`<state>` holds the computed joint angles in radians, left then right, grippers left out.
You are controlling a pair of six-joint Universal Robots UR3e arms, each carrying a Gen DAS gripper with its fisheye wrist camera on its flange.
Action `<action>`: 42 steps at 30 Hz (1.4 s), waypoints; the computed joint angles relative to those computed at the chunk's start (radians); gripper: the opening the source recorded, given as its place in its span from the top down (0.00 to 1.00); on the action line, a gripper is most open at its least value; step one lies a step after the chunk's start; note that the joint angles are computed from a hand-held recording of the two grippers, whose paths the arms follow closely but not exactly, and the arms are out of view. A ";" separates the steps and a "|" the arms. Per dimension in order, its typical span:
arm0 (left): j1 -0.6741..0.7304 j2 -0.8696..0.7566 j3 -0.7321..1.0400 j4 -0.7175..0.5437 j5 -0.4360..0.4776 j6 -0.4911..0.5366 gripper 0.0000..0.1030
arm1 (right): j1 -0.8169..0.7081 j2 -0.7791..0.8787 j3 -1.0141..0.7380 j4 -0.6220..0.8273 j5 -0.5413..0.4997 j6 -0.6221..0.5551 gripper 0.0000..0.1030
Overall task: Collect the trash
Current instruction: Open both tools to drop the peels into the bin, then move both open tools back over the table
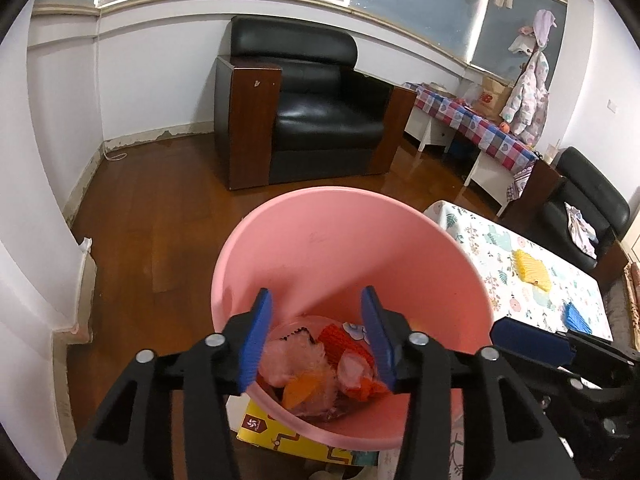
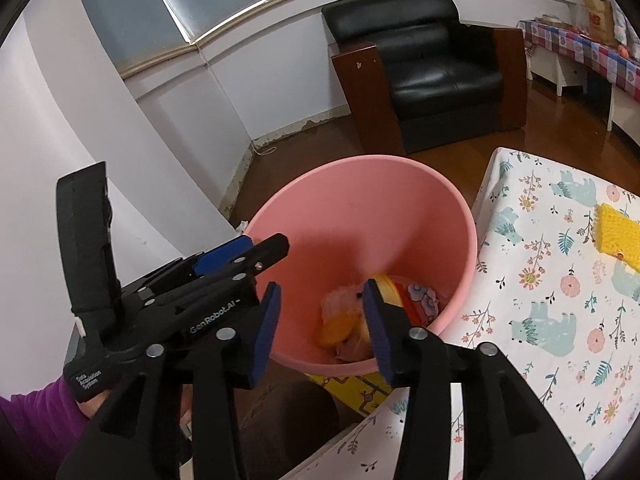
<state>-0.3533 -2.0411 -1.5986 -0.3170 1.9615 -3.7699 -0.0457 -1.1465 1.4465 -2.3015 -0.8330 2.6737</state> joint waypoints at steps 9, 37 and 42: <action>-0.016 0.001 0.042 -0.040 0.027 -0.015 0.50 | -0.040 -0.077 0.075 -0.003 0.018 -0.054 0.53; -0.164 -0.177 0.525 -0.329 0.113 -0.029 0.50 | -0.349 -0.215 0.240 0.044 0.176 -0.178 0.53; -0.202 -0.264 0.698 -0.405 0.114 -0.012 0.50 | -0.411 -0.222 0.258 0.037 0.190 -0.191 0.53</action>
<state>-0.5553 -2.3052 -0.9008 -0.7220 2.0752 -3.7822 -0.4572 -1.3680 1.7045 -2.2640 -0.6433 2.4823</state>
